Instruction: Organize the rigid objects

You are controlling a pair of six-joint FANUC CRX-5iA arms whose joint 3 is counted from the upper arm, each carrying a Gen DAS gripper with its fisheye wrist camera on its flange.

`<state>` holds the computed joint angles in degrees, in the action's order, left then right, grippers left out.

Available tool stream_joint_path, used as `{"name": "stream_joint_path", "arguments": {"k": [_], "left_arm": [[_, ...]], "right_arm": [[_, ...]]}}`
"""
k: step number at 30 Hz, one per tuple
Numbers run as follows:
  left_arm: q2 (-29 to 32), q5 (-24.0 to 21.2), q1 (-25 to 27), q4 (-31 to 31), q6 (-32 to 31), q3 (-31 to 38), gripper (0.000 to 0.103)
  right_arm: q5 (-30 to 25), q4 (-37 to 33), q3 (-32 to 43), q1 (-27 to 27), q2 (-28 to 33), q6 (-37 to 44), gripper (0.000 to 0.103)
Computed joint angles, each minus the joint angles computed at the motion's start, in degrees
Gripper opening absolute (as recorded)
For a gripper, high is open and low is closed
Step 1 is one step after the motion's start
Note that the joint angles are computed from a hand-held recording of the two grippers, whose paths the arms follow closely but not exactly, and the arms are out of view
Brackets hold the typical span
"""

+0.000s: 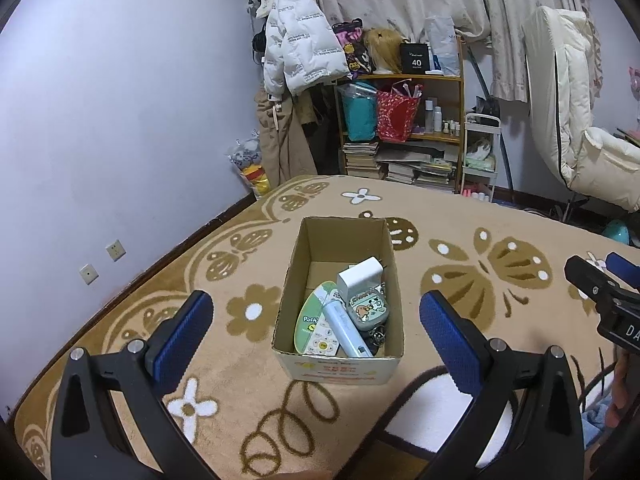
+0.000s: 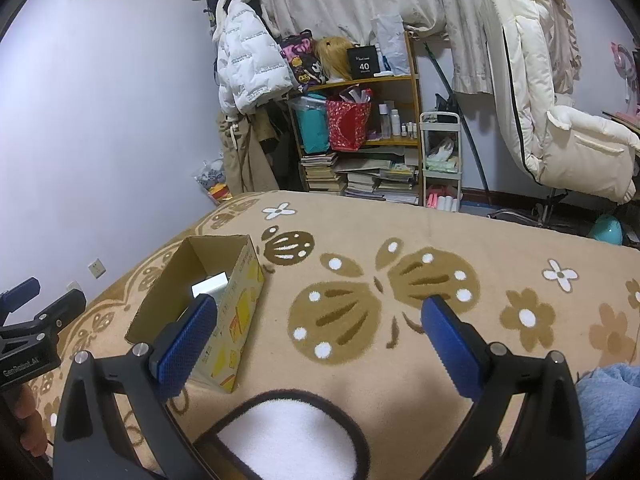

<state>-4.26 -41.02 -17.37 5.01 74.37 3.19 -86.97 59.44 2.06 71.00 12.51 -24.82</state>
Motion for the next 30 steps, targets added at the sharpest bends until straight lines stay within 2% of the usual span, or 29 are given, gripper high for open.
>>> {"name": "stream_joint_path", "arguments": {"k": [23,30], "left_arm": [[0.04,-0.02,-0.06,0.29,-0.42,-0.16,0.102],[0.81,-1.44,-0.16,-1.67,1.87,1.27,0.102]], "right_arm": [[-1.44,-1.93,-2.4,1.33,-2.14,-0.11,0.103],[-1.48,-2.15,-1.51,1.03,-1.57,0.42,0.103]]}}
